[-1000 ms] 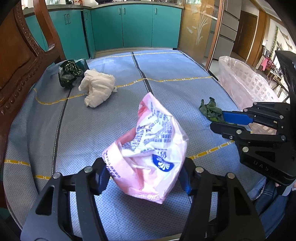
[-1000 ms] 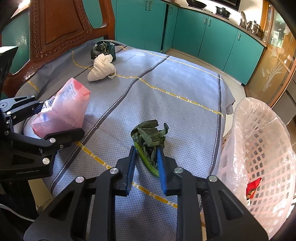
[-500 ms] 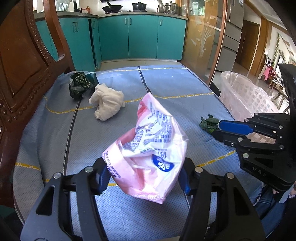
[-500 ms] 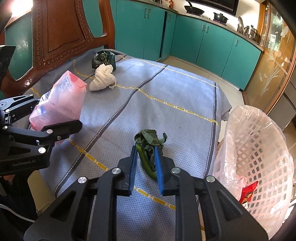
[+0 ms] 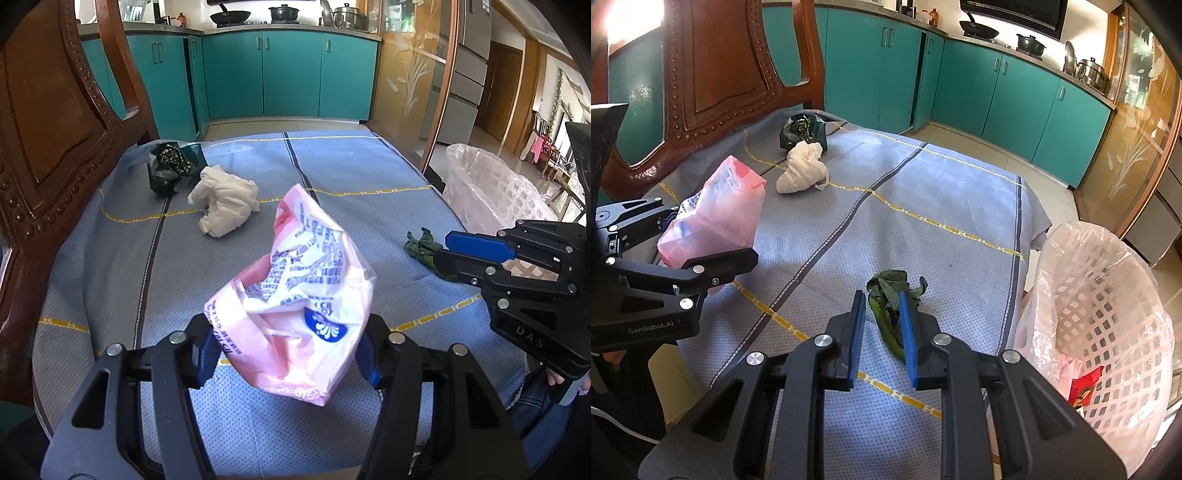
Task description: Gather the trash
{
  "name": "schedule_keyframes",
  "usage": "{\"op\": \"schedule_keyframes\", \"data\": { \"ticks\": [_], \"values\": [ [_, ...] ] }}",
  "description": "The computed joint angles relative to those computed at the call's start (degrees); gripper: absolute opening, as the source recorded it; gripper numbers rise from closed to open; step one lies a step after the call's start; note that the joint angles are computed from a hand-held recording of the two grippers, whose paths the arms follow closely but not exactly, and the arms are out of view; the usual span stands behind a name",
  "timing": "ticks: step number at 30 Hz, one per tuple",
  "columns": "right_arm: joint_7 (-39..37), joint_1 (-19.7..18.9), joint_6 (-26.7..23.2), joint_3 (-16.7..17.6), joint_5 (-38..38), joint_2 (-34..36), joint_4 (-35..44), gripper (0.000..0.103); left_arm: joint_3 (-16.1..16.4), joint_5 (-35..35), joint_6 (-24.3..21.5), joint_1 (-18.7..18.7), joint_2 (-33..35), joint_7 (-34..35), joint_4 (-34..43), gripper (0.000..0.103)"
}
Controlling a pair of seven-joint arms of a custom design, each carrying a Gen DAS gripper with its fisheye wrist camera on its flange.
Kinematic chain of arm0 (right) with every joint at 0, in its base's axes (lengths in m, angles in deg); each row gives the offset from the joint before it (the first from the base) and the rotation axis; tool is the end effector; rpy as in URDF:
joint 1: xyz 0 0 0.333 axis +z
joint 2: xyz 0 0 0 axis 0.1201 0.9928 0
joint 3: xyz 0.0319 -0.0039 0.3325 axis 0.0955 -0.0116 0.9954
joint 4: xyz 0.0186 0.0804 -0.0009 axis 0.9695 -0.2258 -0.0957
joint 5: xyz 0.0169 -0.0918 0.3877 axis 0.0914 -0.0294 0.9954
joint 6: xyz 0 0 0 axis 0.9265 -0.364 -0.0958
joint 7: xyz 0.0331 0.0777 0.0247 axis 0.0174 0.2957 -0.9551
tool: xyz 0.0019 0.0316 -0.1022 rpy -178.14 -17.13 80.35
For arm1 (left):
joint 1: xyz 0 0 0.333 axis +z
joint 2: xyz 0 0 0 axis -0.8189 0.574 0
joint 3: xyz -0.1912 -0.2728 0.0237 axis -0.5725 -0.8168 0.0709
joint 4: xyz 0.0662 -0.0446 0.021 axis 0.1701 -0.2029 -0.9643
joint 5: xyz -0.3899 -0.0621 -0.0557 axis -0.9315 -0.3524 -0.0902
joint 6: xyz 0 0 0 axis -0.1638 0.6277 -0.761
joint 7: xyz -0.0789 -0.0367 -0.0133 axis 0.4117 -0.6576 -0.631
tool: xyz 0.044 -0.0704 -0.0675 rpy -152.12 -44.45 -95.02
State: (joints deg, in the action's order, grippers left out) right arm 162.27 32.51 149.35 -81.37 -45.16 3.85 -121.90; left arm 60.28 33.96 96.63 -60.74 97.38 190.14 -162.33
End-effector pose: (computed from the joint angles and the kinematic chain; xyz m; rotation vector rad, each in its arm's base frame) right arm 0.5121 0.3263 0.4069 -2.0168 1.4956 -0.6481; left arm 0.5752 -0.1768 0.3871 -1.4357 2.1612 -0.8563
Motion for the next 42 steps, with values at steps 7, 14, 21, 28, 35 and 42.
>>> {"op": "schedule_keyframes", "data": {
  "ticks": [7,14,21,28,35,42],
  "values": [
    [1.13,0.25,-0.11,-0.16,-0.94,-0.07,0.13,0.020,0.35,0.39,0.01,-0.27,0.01,-0.32,-0.02,0.060],
    [1.46,0.05,-0.12,0.06,-1.20,-0.22,0.13,0.020,0.70,0.82,-0.11,-0.57,-0.06,-0.75,-0.05,0.060],
    [2.01,0.33,-0.33,-0.01,-1.95,-0.37,0.10,0.020,0.97,1.26,0.00,-0.84,0.00,-1.32,0.00,0.060],
    [10.70,0.32,1.45,-1.24,-9.86,-2.48,-0.61,0.020,-3.09,-0.84,2.16,2.81,-1.04,0.26,-0.47,0.060],
    [36.83,-4.02,1.64,-0.18,-33.36,-10.19,-3.23,0.020,-13.01,-8.48,2.20,9.86,-1.32,9.10,2.99,0.060],
    [48.33,-9.87,-2.29,1.72,-39.60,-18.89,-10.66,0.020,-14.97,-12.83,0.72,6.39,0.78,16.21,8.30,0.060]
  ]
}}
